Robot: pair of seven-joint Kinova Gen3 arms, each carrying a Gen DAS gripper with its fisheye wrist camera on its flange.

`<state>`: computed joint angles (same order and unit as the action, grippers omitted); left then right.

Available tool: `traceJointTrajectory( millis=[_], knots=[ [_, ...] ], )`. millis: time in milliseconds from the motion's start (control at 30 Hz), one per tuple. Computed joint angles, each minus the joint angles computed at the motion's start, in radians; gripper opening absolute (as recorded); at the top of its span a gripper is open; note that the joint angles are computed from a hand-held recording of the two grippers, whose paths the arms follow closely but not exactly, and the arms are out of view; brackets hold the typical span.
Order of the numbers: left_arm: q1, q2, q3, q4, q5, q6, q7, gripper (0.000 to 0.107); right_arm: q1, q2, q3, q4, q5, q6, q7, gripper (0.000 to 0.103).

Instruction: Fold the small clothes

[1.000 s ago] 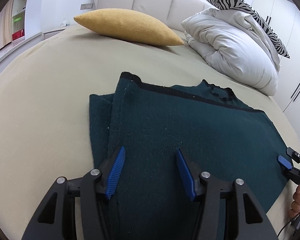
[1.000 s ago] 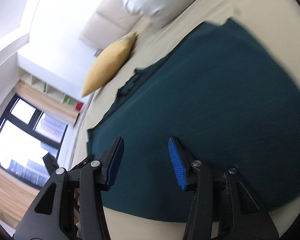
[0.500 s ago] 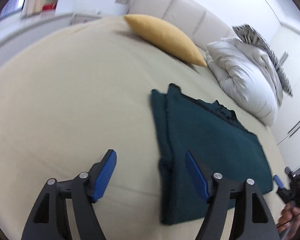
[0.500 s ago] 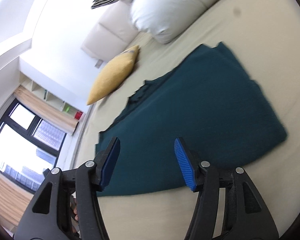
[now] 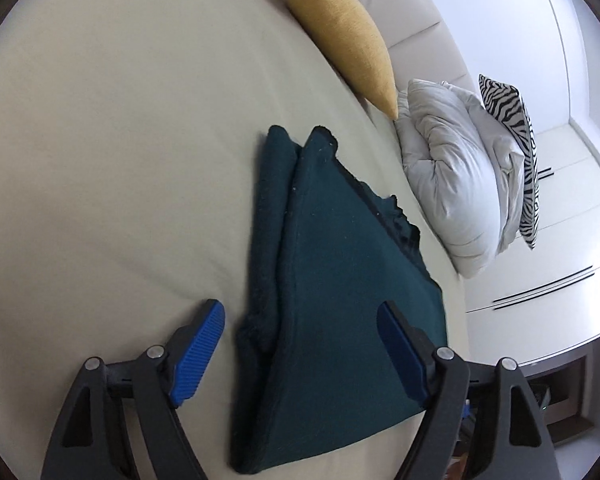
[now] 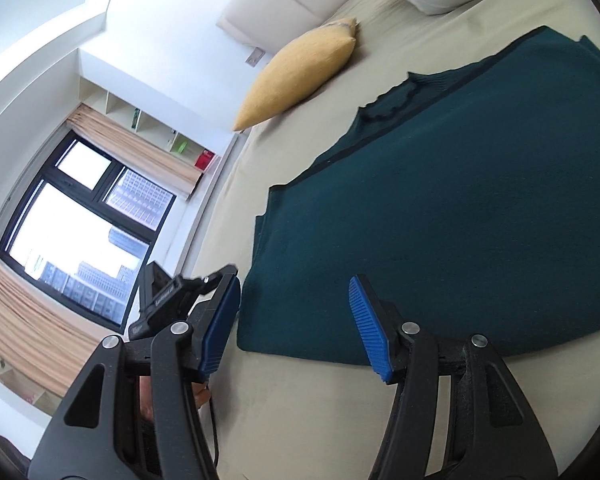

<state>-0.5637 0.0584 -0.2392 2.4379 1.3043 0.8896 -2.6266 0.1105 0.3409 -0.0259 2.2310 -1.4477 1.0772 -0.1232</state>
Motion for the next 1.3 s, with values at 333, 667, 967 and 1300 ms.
traceJointTrajectory(
  millis=[333, 667, 967, 1300],
  knots=[
    [-0.08, 0.183, -0.032, -0.02, 0.048, 0.18, -0.087, 0.021, -0.116, 0.056, -0.072, -0.127, 0.038, -0.055, -0.127, 0.056],
    [-0.098, 0.169, -0.02, 0.008, 0.098, 0.181, -0.173, 0.015, -0.257, 0.171, -0.181, -0.347, 0.189, -0.217, -0.385, 0.056],
    [0.187, -0.037, -0.027, -0.086, 0.02, -0.052, 0.087, 0.013, -0.122, 0.287, -0.26, -0.398, 0.214, -0.164, -0.415, 0.05],
    [0.582, 0.129, 0.245, -0.344, 0.044, -0.426, 0.357, 0.004, 0.174, 0.333, -0.139, -0.433, 0.162, 0.063, -0.401, 0.056]
  ],
)
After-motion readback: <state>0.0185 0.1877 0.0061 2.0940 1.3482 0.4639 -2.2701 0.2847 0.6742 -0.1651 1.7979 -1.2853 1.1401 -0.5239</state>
